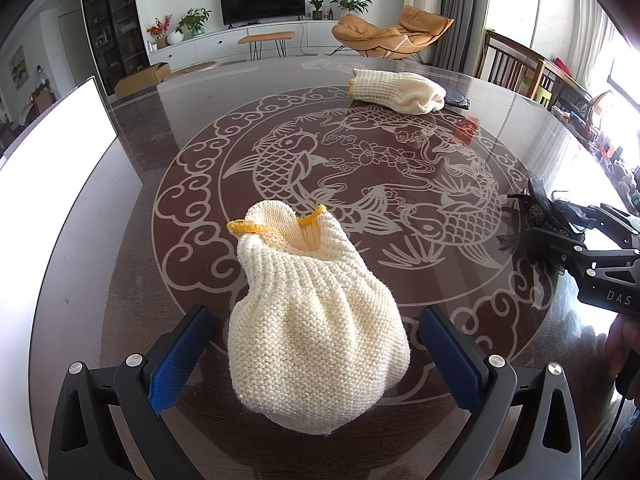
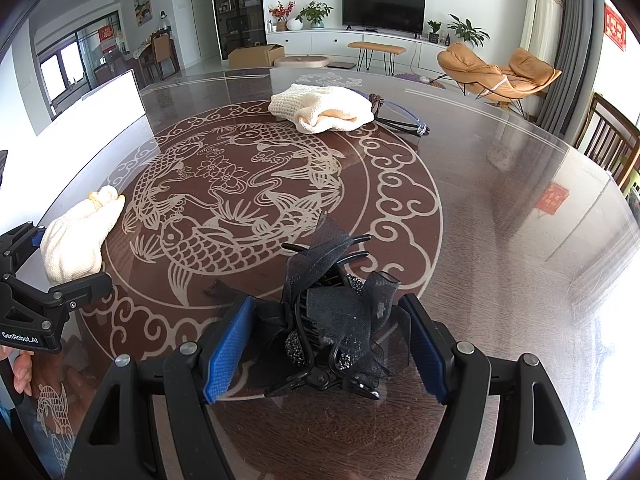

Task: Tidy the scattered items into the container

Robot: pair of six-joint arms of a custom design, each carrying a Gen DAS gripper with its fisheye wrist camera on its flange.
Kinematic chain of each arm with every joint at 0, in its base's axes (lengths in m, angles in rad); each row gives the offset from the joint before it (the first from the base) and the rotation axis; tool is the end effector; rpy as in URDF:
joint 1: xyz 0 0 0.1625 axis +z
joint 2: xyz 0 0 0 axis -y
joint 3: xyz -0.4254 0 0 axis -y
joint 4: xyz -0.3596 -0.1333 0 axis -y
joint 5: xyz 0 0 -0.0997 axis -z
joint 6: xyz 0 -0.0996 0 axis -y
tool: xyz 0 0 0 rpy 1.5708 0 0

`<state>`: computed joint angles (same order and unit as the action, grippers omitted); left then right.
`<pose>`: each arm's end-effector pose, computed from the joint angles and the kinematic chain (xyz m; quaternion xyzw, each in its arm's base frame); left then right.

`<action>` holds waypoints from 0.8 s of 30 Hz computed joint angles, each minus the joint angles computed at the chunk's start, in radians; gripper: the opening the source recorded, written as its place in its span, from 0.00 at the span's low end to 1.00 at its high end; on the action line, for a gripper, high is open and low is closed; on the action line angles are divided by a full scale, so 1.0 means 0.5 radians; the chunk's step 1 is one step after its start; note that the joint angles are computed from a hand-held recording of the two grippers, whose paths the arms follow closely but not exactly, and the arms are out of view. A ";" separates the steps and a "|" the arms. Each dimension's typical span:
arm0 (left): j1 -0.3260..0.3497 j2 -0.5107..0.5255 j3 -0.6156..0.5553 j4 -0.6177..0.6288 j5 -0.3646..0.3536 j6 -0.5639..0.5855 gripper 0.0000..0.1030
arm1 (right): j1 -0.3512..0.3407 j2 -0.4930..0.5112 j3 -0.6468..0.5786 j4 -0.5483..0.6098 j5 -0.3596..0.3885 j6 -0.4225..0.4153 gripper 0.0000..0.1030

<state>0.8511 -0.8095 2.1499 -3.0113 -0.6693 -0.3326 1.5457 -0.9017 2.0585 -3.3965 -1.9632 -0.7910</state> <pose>-0.1580 -0.5010 0.0688 0.1515 0.8864 -0.2575 0.3536 0.0815 -0.5460 0.1566 0.2868 -0.8833 0.2225 0.2968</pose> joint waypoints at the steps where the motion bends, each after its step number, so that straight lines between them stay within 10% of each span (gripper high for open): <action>1: 0.000 -0.002 0.001 -0.001 -0.004 0.001 1.00 | 0.000 0.000 0.000 0.000 0.000 0.000 0.72; 14: 0.051 -0.040 -0.073 0.149 -0.017 -0.020 1.00 | -0.005 -0.006 -0.004 0.015 0.015 0.011 0.72; 16: 0.034 -0.019 -0.011 -0.055 0.033 0.030 0.86 | -0.007 -0.007 -0.005 0.020 0.020 0.013 0.72; 18: 0.003 -0.009 0.039 -0.188 0.061 0.097 0.48 | -0.009 -0.009 -0.005 0.024 0.023 0.012 0.73; 20: -0.002 -0.042 0.058 -0.172 -0.007 0.062 0.45 | -0.030 -0.039 -0.001 0.076 0.088 0.033 0.73; 22: -0.013 -0.084 0.089 -0.159 -0.092 0.007 0.44 | -0.093 -0.125 0.013 0.217 0.287 0.081 0.68; 24: -0.055 -0.113 0.130 -0.158 -0.124 -0.020 0.44 | -0.119 -0.163 0.038 0.222 0.334 0.114 0.35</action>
<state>0.8236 -0.8658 2.2150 -3.0902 -0.7313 -0.3428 1.4861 -0.9834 2.0773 -3.2853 -1.7964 -0.7339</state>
